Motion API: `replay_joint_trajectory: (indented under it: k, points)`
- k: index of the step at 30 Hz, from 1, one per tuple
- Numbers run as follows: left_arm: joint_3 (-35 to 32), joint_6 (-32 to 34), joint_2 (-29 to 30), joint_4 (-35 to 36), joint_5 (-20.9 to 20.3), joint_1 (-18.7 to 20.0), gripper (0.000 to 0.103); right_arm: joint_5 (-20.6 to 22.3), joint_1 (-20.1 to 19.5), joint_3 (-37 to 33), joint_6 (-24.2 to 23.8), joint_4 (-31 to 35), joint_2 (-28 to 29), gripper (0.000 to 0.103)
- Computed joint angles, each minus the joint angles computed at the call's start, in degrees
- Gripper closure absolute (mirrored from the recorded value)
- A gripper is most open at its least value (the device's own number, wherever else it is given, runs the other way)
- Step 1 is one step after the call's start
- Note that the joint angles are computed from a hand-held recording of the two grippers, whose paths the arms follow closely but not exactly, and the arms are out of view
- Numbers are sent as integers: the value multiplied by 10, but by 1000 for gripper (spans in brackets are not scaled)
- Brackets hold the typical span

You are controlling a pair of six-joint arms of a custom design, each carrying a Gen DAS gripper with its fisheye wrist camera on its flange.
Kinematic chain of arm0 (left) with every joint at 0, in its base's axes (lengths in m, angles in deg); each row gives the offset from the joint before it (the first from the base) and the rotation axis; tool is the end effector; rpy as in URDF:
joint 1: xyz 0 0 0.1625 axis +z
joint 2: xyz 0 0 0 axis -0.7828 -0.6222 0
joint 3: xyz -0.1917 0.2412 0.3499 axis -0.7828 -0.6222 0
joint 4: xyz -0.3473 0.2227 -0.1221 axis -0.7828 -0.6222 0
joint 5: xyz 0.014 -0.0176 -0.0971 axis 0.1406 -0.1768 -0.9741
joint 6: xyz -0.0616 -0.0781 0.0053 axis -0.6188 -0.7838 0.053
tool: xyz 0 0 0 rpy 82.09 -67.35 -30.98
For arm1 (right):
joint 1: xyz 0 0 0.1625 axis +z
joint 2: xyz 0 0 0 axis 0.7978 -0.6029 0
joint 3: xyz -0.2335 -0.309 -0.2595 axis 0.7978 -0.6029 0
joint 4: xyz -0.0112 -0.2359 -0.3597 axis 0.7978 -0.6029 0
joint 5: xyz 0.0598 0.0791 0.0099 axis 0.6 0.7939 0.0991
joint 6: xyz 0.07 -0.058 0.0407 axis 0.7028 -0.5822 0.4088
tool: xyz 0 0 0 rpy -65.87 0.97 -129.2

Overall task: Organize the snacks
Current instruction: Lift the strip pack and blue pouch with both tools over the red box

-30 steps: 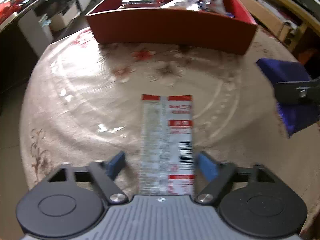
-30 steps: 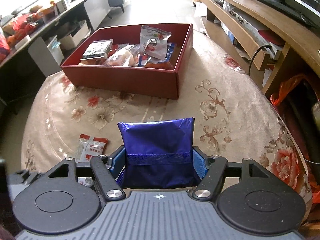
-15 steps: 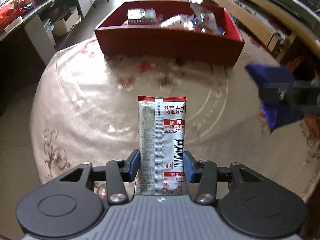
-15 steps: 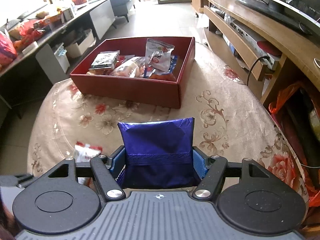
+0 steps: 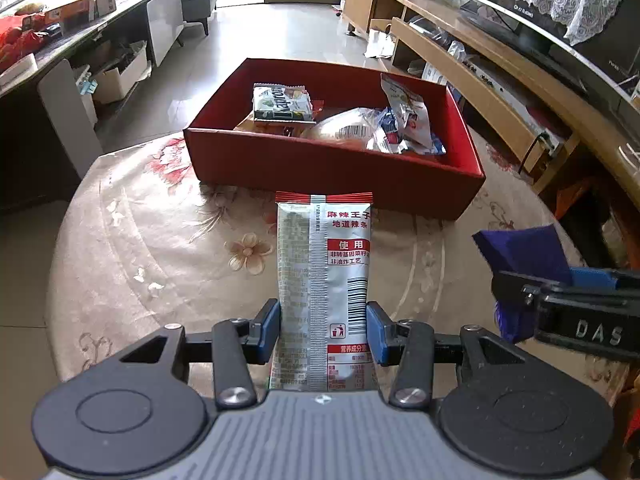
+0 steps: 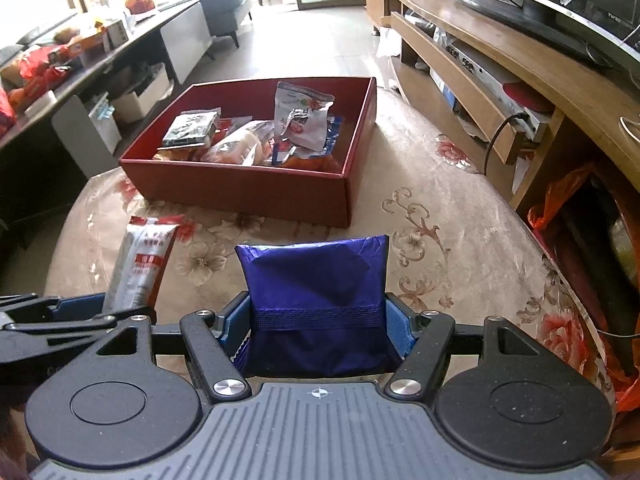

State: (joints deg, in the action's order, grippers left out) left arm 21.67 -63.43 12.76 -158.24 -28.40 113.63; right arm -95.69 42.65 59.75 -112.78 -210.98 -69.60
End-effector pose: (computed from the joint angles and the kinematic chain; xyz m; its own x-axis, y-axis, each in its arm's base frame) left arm -0.1665 -0.7577 0.0873 -0.7716 -0.0443 -0.6345 0.3259 0.8291 -0.4542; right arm 0.1573 -0.7513 0.1008 -0.7493 -0.2032 0.6303 -0.4874 0.8136 -0.3171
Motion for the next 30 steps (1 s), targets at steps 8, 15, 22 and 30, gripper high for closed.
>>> replay_joint_trajectory:
  k: [8,15,22,30]
  points:
    - [-9,28,1,-30,-4,1,58,-11,9,-7,-9,-20,11,29]
    - [-33,52,9,-48,-4,2,58,-3,14,-28,-5,-32,22,29]
    - [-79,77,28,-55,-3,5,58,13,18,-65,-2,-35,37,29]
    - [-137,93,53,-54,-9,10,58,22,17,-111,0,-29,57,29]
